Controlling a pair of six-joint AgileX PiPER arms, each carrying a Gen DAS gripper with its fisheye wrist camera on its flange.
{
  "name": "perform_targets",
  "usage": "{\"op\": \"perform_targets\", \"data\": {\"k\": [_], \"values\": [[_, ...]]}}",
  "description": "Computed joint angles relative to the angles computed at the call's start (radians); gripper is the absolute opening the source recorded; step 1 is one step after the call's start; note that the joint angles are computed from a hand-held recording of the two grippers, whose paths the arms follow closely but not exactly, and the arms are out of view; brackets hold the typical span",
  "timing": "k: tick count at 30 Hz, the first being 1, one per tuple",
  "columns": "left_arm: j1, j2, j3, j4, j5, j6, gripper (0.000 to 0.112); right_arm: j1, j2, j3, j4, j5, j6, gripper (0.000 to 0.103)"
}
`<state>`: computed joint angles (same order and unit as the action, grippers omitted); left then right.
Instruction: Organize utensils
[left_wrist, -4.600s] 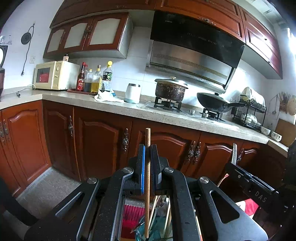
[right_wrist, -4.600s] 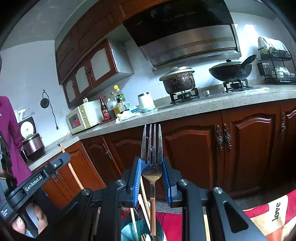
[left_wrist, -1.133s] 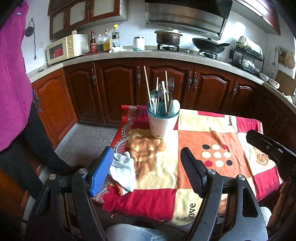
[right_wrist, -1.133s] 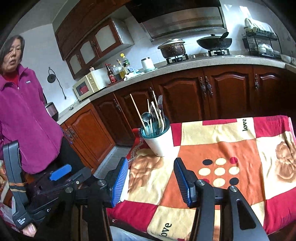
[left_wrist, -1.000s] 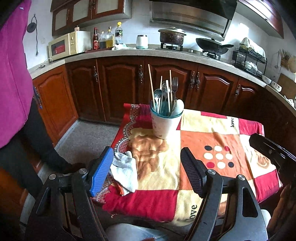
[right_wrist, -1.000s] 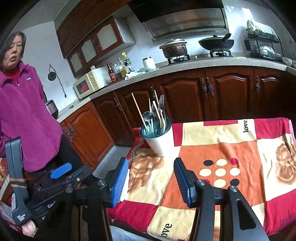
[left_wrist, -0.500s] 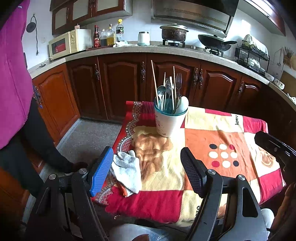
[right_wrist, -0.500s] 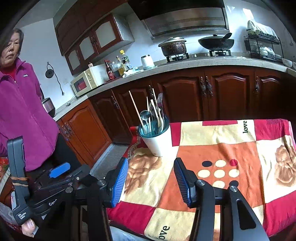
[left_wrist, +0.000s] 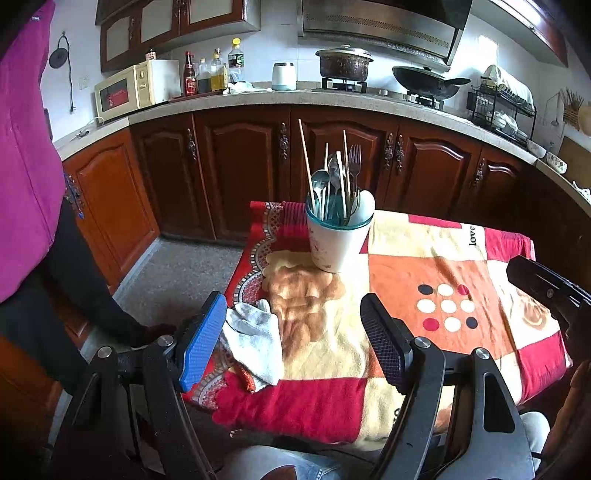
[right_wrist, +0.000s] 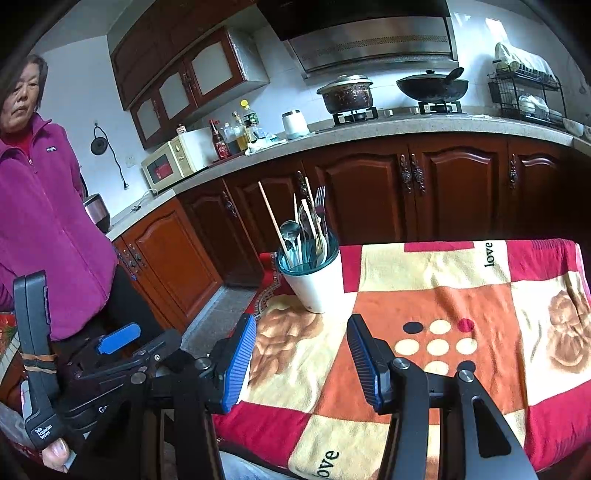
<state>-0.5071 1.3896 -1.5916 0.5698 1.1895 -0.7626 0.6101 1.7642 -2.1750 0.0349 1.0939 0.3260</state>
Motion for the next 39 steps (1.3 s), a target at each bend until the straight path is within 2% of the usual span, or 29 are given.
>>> {"op": "perform_targets", "data": {"k": [16, 25, 32, 39], "values": [[0.021, -0.004, 0.021, -0.016, -0.021, 0.01, 0.075, 0.022, 0.012, -0.008, -0.027, 0.002, 0.02, 0.049], [0.053, -0.012, 0.049, -0.051, -0.072, 0.056, 0.075, 0.026, 0.02, -0.015, -0.037, 0.006, 0.024, 0.049], [0.135, -0.034, 0.085, -0.153, -0.161, 0.178, 0.075, 0.053, 0.037, -0.037, -0.093, 0.025, 0.05, 0.049], [0.21, -0.043, 0.103, -0.27, -0.214, 0.304, 0.075, 0.082, 0.061, -0.078, -0.146, 0.053, 0.091, 0.049]]}}
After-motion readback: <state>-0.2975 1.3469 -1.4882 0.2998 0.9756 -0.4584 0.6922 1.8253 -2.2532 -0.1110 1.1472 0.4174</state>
